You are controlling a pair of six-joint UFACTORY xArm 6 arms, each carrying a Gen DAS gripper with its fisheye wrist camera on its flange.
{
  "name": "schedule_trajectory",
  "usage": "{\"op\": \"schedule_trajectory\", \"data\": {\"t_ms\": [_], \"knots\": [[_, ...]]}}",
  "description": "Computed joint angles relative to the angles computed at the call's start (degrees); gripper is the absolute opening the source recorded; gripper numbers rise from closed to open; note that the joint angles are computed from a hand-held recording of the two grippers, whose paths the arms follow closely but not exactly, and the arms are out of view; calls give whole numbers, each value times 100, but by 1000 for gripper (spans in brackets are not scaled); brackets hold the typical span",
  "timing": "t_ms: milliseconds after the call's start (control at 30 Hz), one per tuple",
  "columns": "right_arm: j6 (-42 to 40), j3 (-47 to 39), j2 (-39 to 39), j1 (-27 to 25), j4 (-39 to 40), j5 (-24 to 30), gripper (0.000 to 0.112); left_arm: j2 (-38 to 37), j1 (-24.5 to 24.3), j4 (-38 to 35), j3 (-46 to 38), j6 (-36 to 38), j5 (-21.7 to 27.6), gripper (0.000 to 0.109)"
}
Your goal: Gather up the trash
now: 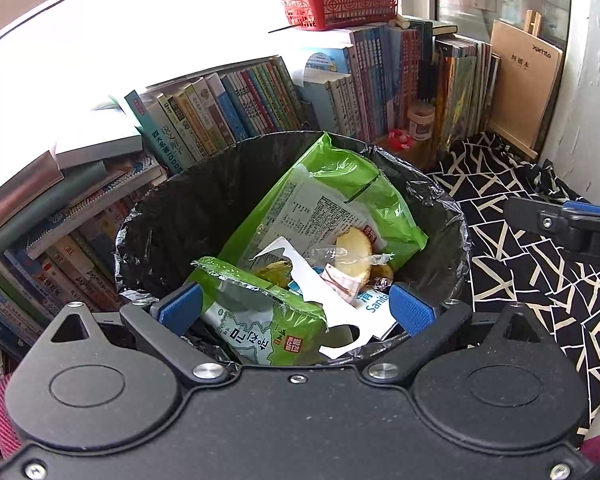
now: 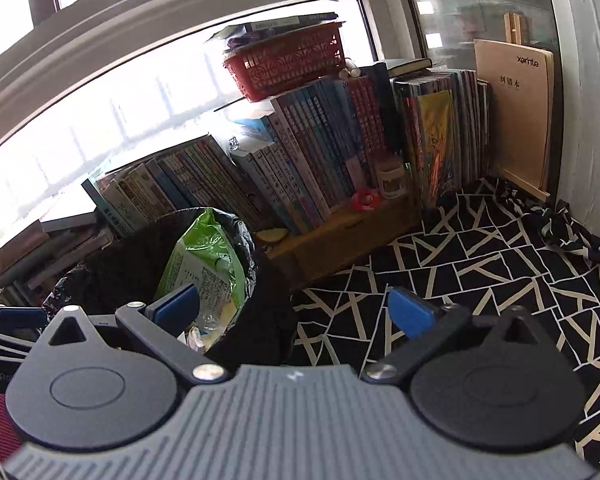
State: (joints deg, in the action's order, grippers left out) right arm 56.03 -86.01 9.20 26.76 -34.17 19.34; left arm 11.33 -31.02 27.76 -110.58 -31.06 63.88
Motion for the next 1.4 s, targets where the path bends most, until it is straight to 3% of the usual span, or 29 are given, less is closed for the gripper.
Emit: {"op": "schedule_trajectory", "data": {"t_ms": [267,533,633,867,1400], "knots": [[-1405,-496,422,6,1434,230,103,676,36,-179,-973,35,518,99],[-1229,-593,444,6,1172,419,103,1140,11,-277,-1693,101,891,99],[-1506,-588,473,10,1501,436,103,1164,20,-259,-1718,88,908,99],[-1427,-609,528,55,1274,497,103,1220,-3,-99,-1759,84,1010,99],[-1651,-481,446,65,1534,472,103,1406,-42,-86,-1990,151,1148,99]]}}
